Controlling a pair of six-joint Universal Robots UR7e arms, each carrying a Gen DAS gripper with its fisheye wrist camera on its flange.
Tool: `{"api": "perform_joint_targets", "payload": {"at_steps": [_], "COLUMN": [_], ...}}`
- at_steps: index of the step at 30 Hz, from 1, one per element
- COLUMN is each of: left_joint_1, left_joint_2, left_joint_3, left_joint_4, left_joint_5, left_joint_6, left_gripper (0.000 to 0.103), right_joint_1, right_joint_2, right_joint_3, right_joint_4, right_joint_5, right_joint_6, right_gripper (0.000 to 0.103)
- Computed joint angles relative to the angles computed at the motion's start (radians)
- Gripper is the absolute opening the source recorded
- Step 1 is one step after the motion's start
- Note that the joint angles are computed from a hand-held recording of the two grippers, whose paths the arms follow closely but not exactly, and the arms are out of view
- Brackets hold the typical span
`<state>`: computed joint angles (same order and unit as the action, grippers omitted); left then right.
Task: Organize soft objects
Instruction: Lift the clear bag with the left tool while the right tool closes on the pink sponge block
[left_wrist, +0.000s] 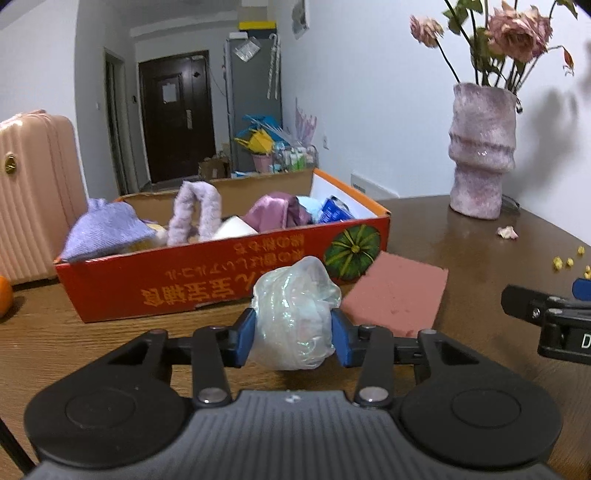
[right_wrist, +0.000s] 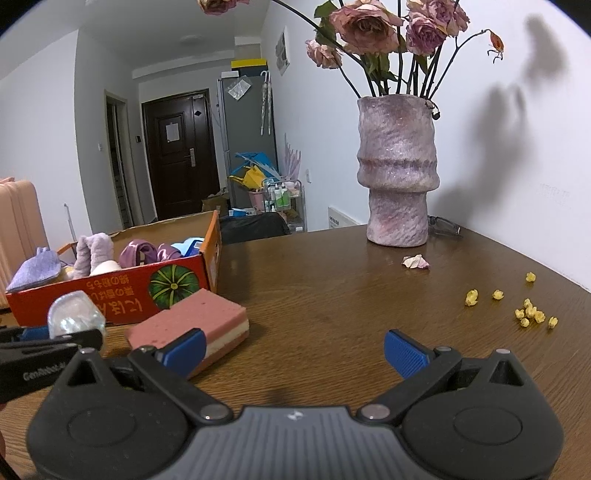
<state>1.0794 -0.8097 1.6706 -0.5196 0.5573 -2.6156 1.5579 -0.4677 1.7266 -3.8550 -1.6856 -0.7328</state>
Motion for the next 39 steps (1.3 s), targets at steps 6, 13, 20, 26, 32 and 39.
{"api": "perform_joint_targets", "payload": {"at_steps": [6,13,20,26,32,39], "left_joint_1": [-0.002,-0.003,-0.008,-0.008,-0.004,0.005], "left_joint_2": [-0.028,-0.070,-0.108,-0.143,-0.181,-0.219], "left_joint_3": [0.039,0.093,0.145,0.182,0.218,0.249], "left_joint_4": [-0.064,-0.122,-0.161,-0.180,-0.206,-0.227], "left_joint_5": [-0.036,-0.073,-0.100,-0.109,-0.120,-0.125], "left_joint_6": [0.019,0.024,0.023,0.016,0.020,0.021], "left_gripper": [0.044,0.044,0.044,0.044,0.044,0.044], "right_joint_1": [0.001,0.010,0.033,0.060,0.088,0.120], "right_joint_2": [0.001,0.017,0.048,0.083,0.119,0.163], "right_joint_3": [0.004,0.004,-0.027,-0.055,-0.091,-0.147], "right_joint_4": [0.005,-0.010,0.014,0.025,0.047,0.083], "right_joint_5": [0.013,0.024,0.008,-0.007,-0.031,-0.077], "right_joint_6": [-0.016,-0.073,-0.086,-0.084,-0.077,-0.069], "right_gripper": [0.103,0.103,0.103,0.103,0.103,0.103]}}
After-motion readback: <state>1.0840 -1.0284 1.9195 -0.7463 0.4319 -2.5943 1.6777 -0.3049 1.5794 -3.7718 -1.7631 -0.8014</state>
